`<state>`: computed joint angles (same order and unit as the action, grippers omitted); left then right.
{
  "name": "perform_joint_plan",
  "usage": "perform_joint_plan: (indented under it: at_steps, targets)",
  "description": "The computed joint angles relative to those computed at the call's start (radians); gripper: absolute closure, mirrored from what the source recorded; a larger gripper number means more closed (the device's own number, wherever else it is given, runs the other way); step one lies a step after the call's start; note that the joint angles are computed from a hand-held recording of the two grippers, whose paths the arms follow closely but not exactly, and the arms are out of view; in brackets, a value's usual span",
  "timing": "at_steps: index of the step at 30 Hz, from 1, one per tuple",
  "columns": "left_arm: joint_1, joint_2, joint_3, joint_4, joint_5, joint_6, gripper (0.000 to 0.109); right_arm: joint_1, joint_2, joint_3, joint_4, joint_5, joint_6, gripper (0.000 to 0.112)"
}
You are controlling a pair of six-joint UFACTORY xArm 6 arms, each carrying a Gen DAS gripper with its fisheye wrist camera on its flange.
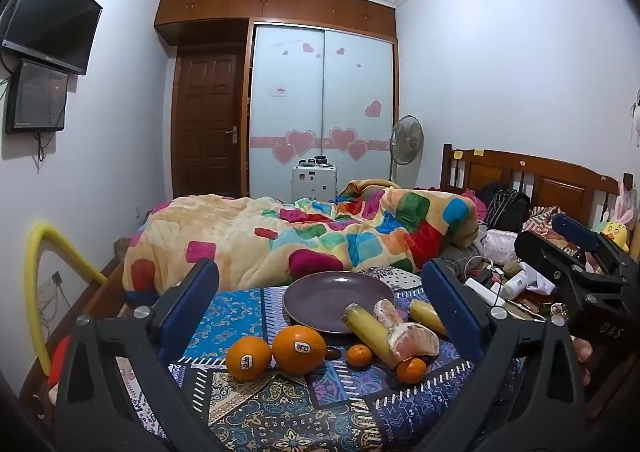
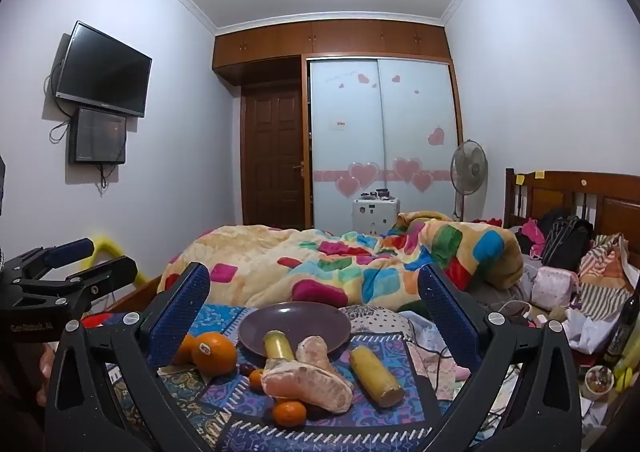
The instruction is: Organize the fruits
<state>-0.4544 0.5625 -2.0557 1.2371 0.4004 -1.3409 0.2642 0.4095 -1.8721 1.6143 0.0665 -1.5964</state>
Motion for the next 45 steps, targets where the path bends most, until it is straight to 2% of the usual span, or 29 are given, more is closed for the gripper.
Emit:
perform_joint_plan:
  at_steps: [5,13,16,27,45]
  targets:
    - [0.003,-0.012,0.019,0.006,-0.009,0.003,0.006,0.001,0.003,-0.003,0.019,-0.003,-0.022,0.009]
    - [0.015,-0.012,0.023,0.003,-0.022,-0.001,0.006,0.005,-0.01,0.003,-0.046,-0.002,0.042,0.009]
    - [0.01,-0.019,0.026,0.015,-0.009,-0.007,0.006,0.016,-0.015,0.007,0.063,-0.008,-0.079,0.009]
    - [0.0,-0.034,0.038,0.042,0.01,-0.031,0.006,0.014,-0.023,0.008,0.081,0.0,-0.087,0.009]
    - [-0.003,-0.047,0.03,0.022,0.017,-0.003,0.006,0.017,-0.049,0.021,0.235,0.003,-0.246,0.009]
